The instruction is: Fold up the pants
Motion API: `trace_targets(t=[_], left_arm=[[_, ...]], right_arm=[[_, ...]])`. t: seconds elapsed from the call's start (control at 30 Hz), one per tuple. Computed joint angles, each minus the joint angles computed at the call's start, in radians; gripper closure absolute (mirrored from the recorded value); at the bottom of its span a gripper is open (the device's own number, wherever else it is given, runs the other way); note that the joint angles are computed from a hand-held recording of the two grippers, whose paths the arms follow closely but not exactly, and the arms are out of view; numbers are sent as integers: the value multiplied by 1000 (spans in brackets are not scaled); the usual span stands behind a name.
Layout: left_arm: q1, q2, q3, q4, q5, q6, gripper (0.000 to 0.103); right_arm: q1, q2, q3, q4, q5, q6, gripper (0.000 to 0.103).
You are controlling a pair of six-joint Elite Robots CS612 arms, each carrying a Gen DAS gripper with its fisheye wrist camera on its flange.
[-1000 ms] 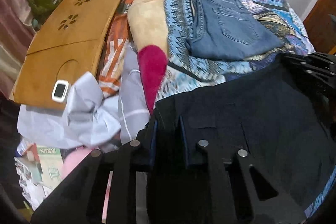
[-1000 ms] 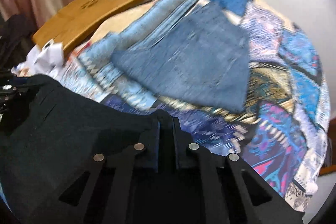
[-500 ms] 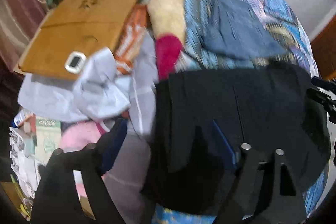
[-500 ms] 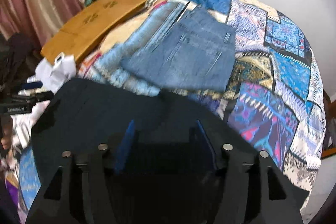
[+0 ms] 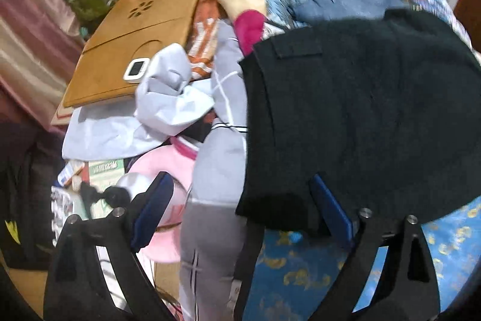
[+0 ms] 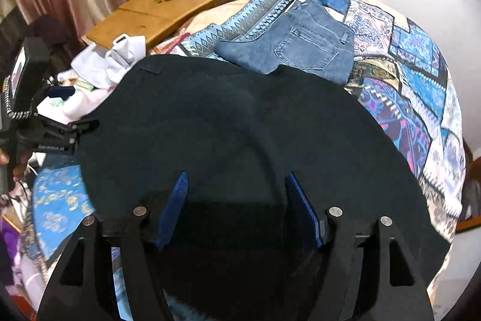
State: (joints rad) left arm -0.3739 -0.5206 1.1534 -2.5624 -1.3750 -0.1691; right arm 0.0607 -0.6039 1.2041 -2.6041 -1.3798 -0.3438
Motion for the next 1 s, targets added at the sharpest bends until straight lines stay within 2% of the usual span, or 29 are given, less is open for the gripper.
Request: trace_targets(t=[0.17,0.27,0.4,0.47,0.57,0.63,0.67,0.8,0.93,1.0], left_arm=[[-13,-58,89,-140,-4,22,9],[-34,-73,112,-194,-9,73,9],[-64,-73,121,-226,-25,155,9],[-84,-61,116,-235,23,192,9],[-106,-41,100,-227,70,240,11],[-117,-32,95,-243,103,264,12],[-118,-30,93,-244,104,265,12],[-112,-46,95,-198,61,235,19],[-116,-61,120,-227,46,244,19],[-118,-64,127,-242,32,251,19]], right_arm=[[-6,-52,90,-89,68,-21,38],[3,-65,121,-110,68,-76,38],[14,-55,124,-101,34,-112,40],[18,-42,109,-81,17,-106,41],[12,-29,90,-64,49,-80,41],[11,-26,83,-63,61,-74,54],[10,-24,80,-60,67,-75,57],[6,-31,94,-80,105,-75,83],[-7,-40,103,-75,170,-38,95],[-13,-43,103,-72,200,-17,96]])
